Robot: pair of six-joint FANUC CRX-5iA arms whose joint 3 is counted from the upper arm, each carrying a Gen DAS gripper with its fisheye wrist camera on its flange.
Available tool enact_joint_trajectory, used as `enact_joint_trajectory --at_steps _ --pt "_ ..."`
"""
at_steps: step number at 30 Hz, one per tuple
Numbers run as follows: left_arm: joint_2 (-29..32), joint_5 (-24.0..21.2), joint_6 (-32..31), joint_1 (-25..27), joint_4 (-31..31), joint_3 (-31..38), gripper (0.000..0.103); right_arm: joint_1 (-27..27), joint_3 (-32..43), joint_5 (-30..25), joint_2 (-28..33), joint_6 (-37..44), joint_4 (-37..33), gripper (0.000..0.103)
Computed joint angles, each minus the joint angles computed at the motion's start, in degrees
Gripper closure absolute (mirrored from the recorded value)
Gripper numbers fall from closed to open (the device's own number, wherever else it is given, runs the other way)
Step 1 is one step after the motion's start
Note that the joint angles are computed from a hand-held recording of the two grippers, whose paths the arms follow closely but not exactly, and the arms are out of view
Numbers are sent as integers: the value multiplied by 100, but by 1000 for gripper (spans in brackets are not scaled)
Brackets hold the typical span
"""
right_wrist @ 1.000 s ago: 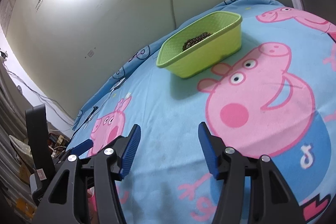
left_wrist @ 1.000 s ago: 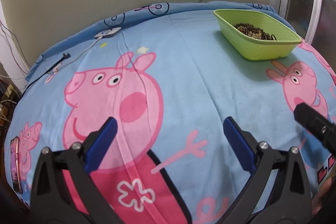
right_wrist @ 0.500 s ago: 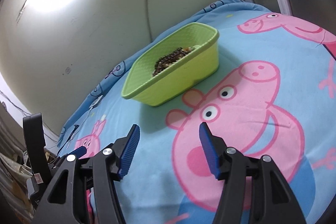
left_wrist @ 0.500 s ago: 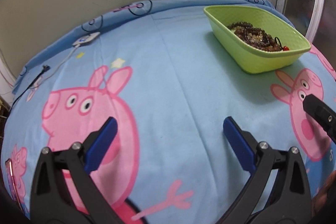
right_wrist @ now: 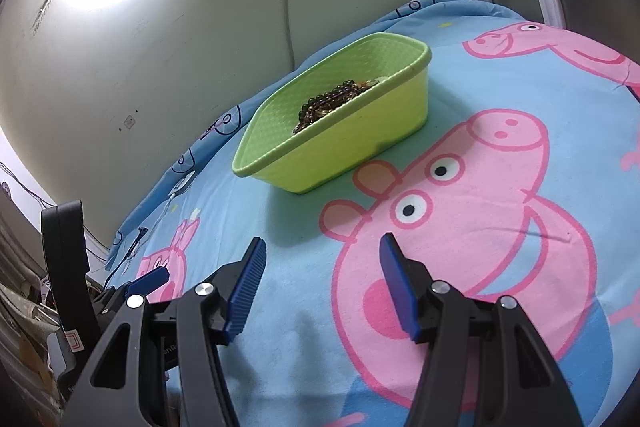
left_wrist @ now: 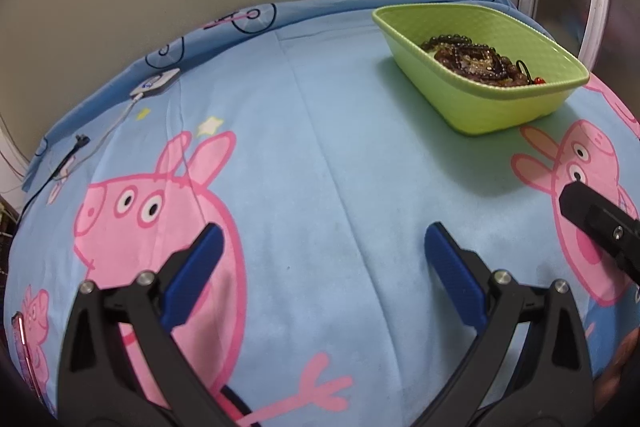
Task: Organize jewelry
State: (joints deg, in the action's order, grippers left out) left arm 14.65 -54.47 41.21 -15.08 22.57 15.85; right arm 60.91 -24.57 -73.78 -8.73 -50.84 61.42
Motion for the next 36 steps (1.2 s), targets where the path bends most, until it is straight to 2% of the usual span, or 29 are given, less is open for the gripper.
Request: enact_joint_trajectory --at_steps 9,36 --pt "-217 357 -207 2 152 -347 6 -19 -98 89 -60 -53 106 62" --pt "-160 288 -148 74 258 -299 6 -3 -54 99 -14 40 131 62"
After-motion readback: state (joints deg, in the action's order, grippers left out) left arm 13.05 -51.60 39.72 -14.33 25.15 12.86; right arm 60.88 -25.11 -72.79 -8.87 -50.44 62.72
